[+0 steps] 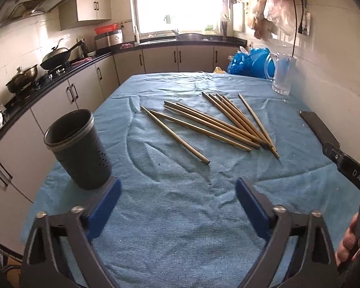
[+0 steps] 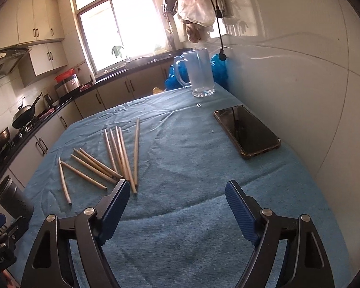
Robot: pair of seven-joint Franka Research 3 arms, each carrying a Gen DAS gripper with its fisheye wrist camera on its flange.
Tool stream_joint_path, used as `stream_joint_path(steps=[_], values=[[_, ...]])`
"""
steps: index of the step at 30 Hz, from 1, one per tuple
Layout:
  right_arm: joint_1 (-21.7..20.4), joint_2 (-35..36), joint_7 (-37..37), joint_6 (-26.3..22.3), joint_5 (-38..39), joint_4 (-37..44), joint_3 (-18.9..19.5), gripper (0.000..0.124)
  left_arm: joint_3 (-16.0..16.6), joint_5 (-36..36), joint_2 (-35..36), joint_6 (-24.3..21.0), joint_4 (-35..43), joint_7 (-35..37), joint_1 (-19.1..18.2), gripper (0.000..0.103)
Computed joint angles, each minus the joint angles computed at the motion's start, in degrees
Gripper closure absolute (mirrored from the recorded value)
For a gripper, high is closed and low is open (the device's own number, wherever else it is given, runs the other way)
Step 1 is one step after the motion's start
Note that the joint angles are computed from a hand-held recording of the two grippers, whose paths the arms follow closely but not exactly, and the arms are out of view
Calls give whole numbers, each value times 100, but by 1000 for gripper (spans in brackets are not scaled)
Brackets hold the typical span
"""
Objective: Organize utensils
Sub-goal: 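Move both tools over the chopsticks and position the left tool above one, then close the left gripper on a single wooden chopstick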
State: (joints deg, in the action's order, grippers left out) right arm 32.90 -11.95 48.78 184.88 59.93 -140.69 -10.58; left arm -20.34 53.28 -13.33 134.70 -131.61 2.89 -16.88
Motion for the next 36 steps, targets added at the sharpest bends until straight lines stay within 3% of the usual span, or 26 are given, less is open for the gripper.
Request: stream_joint_path(steps=[6,15,19,22,26,34,36], values=[[-61,62,-82,-103,88,65,32,38,60,-170,87,39,46,195,1,18],[-981,200,363,-683,-487,378,640,38,451,-603,761,621,771,990,282,19],[-1264,308,565,-1072,-780,503,789,38,647,-1149,1441,537,1391,1667,346,31],[-1463,441,658,-1675,-951,749,846,38,786,-1789,1837,498,1676,2132,393,38],[-1733,871,731,-2656,-1076,1424,929,42,920,-1933,2130,391,1846,2153,375,43],[-2005,2358,1605,-3455,-2319,3197,1310,67,1017,-1905,2325,416,2027,2113,312,47],[-2016,2698,1793,-3580,-2593,3600,1371,72,1040,-1841,2343,402,2054,2073,294,54]])
